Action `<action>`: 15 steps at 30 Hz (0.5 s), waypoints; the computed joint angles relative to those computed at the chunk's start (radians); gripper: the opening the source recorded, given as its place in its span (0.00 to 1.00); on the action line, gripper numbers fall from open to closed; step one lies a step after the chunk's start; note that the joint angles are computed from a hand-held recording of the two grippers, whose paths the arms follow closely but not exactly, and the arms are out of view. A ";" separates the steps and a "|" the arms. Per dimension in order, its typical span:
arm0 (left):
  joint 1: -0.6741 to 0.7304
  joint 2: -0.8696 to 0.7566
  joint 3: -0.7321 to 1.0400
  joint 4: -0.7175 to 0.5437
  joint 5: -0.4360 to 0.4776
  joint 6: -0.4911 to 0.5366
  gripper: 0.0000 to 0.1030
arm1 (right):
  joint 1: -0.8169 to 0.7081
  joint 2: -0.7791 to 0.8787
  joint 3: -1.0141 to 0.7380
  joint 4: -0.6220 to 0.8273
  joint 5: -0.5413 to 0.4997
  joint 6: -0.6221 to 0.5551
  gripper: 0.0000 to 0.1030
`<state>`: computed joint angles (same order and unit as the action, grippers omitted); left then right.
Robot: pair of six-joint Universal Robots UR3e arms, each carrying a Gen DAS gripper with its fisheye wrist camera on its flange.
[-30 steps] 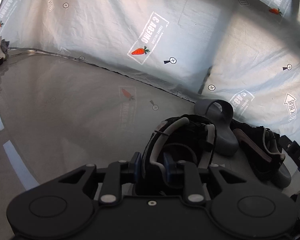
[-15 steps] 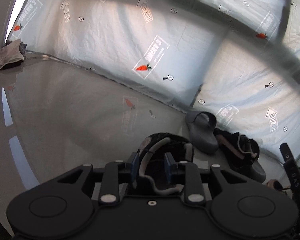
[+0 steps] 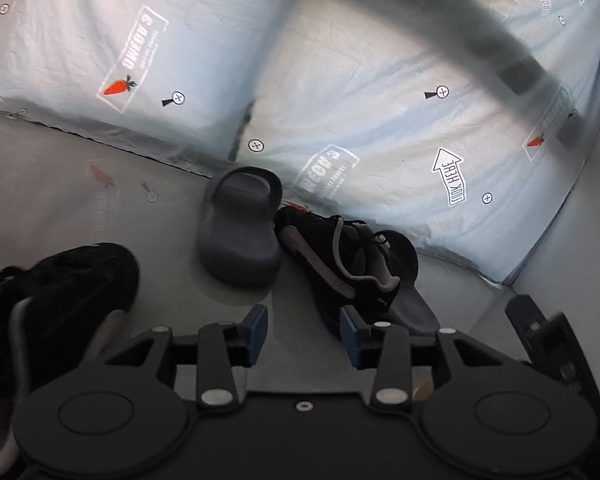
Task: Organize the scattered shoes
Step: 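Carry the black sneaker with the left gripper toward the dark slide, then lower the black sneaker beside the dark grey slide with the left gripper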
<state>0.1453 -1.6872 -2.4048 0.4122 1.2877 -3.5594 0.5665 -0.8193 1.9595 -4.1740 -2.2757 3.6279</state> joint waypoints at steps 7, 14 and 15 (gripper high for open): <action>-0.091 -0.279 0.452 -0.239 0.072 -0.050 0.38 | 0.002 0.011 -0.030 0.044 -0.011 -0.021 1.00; -0.162 -0.409 0.562 -0.186 0.173 -0.006 0.41 | 0.017 0.000 -0.021 0.049 -0.023 -0.029 1.00; -0.147 -0.415 0.552 -0.167 0.147 -0.033 0.41 | 0.018 0.001 -0.023 0.048 -0.023 -0.030 1.00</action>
<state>-0.0021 -2.1023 -1.8528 0.2450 1.4346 -3.5926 0.5842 -0.8179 1.9365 -4.1257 -2.2991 3.5976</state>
